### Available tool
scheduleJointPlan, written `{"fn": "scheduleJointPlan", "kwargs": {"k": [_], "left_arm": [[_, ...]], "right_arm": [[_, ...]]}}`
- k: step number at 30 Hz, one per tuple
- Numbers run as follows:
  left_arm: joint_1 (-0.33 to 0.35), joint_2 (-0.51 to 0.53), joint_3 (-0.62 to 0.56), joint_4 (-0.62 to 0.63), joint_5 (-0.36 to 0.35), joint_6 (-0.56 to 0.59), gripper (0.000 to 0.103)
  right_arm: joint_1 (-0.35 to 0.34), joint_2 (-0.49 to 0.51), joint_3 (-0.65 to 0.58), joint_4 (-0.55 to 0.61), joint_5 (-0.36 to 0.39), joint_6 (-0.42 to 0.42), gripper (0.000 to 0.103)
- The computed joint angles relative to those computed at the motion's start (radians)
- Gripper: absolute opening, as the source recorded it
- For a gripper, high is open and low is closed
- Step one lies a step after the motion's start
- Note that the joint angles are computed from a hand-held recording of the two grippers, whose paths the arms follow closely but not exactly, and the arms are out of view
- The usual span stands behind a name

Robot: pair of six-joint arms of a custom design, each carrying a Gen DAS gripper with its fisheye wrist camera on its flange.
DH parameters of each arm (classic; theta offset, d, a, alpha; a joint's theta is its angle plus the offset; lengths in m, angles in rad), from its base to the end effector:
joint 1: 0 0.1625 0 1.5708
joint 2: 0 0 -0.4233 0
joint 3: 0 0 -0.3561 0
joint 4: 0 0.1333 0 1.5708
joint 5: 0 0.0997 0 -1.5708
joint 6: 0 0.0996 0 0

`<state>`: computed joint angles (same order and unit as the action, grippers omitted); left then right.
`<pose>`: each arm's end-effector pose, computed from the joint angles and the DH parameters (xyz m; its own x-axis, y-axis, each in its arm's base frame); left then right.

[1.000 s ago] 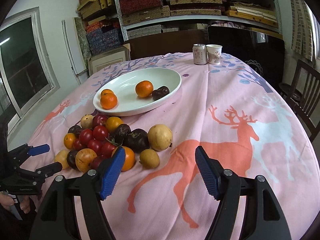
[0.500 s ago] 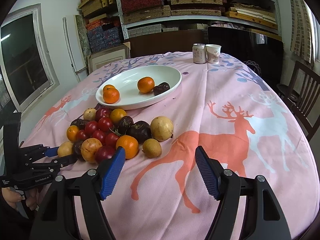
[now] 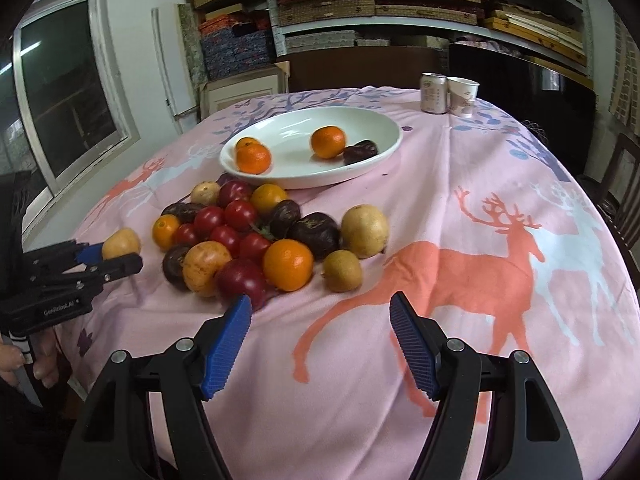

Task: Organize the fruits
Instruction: 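Grasp a yellow grapefruit with the left gripper, then grasp a red apple with the right gripper while the left holds the grapefruit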

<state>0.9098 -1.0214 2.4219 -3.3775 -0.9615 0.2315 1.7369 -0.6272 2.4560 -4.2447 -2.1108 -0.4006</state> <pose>-0.0986 -0.4367 0.1369 -0.6358 0.4826 -0.6024 0.7293 0.6313 -0.2640 0.1441 -0.3631 0.0845 -0.7947 -0.0366 0.6059 -0.4557 0.6953 -0.5558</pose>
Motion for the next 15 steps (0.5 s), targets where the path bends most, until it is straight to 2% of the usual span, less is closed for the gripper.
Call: {"fn": "scheduleJointPlan", "kwargs": {"k": [4,7,15], "left_arm": [[0.0,0.003,0.002,0.021,-0.006,-0.008,0.042],[0.005,0.006,0.0,0.027,-0.011,-0.011,0.042],[0.02,0.014,-0.016,0.045,-0.003,-0.012,0.042]], "right_arm": [[0.027,0.031,-0.03,0.054,0.016,-0.037,0.06],[0.029,0.034,-0.055,0.11,0.026,-0.023,0.055],[0.017,0.024,-0.089,0.183,0.051,0.027,0.053]]}}
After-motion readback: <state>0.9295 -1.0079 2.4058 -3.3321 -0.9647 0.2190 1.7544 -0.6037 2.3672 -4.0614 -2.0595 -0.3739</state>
